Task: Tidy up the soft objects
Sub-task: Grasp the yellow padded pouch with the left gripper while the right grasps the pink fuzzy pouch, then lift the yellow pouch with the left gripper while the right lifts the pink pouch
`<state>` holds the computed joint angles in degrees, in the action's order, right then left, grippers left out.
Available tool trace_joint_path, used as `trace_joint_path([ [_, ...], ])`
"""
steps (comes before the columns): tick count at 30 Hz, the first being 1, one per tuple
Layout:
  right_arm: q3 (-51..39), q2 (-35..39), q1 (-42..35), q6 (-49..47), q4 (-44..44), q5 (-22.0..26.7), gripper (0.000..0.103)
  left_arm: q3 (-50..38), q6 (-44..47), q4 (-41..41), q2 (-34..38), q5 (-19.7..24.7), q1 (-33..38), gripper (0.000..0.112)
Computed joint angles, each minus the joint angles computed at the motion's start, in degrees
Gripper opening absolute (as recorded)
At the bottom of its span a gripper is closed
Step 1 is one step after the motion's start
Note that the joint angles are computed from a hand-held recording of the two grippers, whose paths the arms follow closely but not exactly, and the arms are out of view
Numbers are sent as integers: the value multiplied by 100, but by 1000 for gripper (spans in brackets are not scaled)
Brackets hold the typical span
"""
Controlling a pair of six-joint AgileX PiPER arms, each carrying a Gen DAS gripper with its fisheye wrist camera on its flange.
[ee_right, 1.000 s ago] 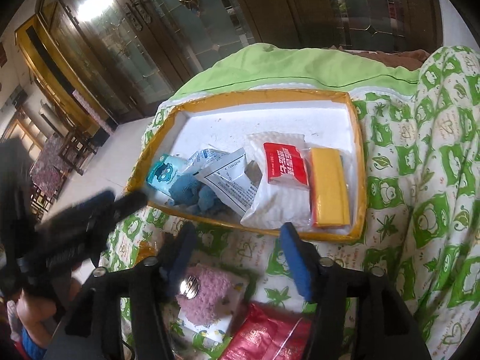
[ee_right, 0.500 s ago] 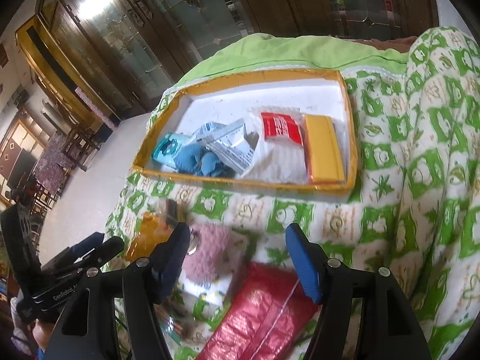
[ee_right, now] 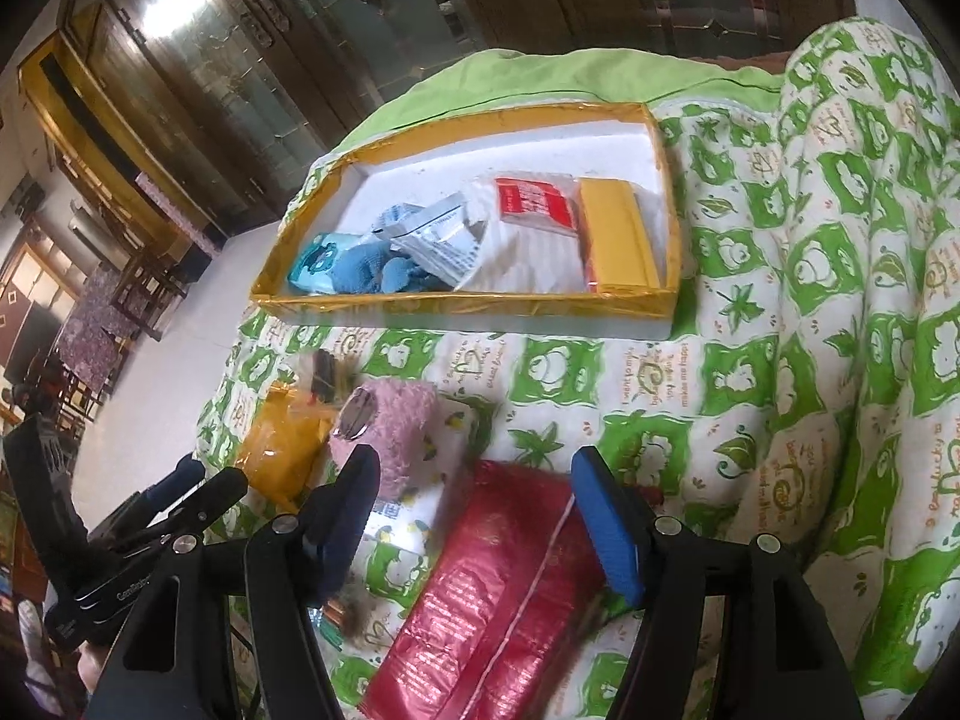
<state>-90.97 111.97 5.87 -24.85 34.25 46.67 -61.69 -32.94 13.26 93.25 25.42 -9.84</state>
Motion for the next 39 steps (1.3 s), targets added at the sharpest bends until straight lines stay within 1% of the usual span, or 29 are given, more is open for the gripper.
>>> trace_joint_path([
  [5, -76, 4, 265, -214, 80, -51, 71, -289, 48, 152, 271, 95, -194, 84],
  [9, -318, 146, 521, -96, -118, -113, 70, -495, 32, 347, 542, 153, -306, 84],
  [11, -464, 258, 632, 74, -350, -156, 67, -570, 106, 297, 664, 150, -297, 84],
  [12, -593, 358, 667, 182, -453, -105, 63, -586, 113, 294, 697, 153, -296, 84],
  [13, -689, 434, 680, 255, -506, -47, 58, -593, 71, 342, 726, 154, -301, 82],
  [14, -819, 539, 687, 342, -556, 53, 56, -610, 84, 351, 759, 169, -301, 74],
  [16, -941, 651, 705, 427, -628, 129, 51, -679, 230, 253, 835, 219, -286, 64],
  [21, -1047, 756, 778, 442, -717, 123, 41, -614, 131, 413, 805, 157, -324, 59],
  [22, -1049, 759, 788, 414, -695, 129, 37, -571, 173, 353, 774, 120, -304, 56],
  [23, -1046, 773, 796, 382, -657, 140, 36, -550, 225, 286, 754, 103, -288, 48],
  [25, -987, 758, 821, 357, -649, 83, 35, -483, 366, 100, 701, 64, -242, 46],
  [34, -551, 453, 562, -144, -114, 19, 34, -3, 1064, -907, 230, -146, 43, 45],
  [39, -375, 294, 529, -272, -67, -178, 34, 124, 1187, -1117, 61, -207, 115, 45],
])
